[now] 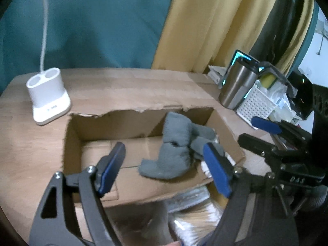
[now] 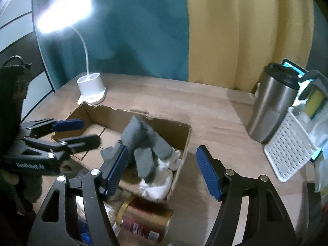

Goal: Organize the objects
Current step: 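Grasp the nut bag with the left gripper while the right gripper grasps the red can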

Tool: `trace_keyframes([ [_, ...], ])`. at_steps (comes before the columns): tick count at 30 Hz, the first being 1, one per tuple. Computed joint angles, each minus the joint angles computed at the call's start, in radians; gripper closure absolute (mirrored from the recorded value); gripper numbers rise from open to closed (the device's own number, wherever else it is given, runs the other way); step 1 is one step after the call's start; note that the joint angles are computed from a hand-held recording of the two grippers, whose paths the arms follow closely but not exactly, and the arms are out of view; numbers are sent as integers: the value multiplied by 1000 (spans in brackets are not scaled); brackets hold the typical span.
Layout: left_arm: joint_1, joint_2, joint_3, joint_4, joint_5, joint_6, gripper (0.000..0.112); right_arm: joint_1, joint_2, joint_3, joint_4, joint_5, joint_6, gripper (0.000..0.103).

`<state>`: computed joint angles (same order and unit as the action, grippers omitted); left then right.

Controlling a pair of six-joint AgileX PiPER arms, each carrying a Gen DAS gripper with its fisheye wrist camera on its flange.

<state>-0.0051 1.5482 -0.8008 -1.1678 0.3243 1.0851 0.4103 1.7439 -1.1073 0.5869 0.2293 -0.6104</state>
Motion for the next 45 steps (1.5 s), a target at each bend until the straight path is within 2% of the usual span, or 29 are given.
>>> trace_keyframes([
  [12, 81, -189, 184, -159, -1, 217, 30, 47, -116, 154, -294, -55, 342, 31],
  [19, 120, -229, 264, -214, 5, 284, 29, 91, -142, 209, -508, -78, 591, 31],
  [25, 140, -233, 312, -247, 9, 324, 28, 113, -149, 231, -606, -86, 701, 28],
  [27, 138, -225, 321, -257, 8, 334, 28, 113, -151, 241, -572, -95, 675, 20],
  [33, 109, -177, 334, -314, -13, 375, 28, 110, -133, 264, -491, -112, 605, 20],
  [38, 75, -132, 331, -361, -30, 407, 28, 99, -116, 277, -316, -119, 433, 20],
  [45, 16, -72, 316, -406, -103, 428, 28, 81, -78, 275, 17, -114, 109, 20],
])
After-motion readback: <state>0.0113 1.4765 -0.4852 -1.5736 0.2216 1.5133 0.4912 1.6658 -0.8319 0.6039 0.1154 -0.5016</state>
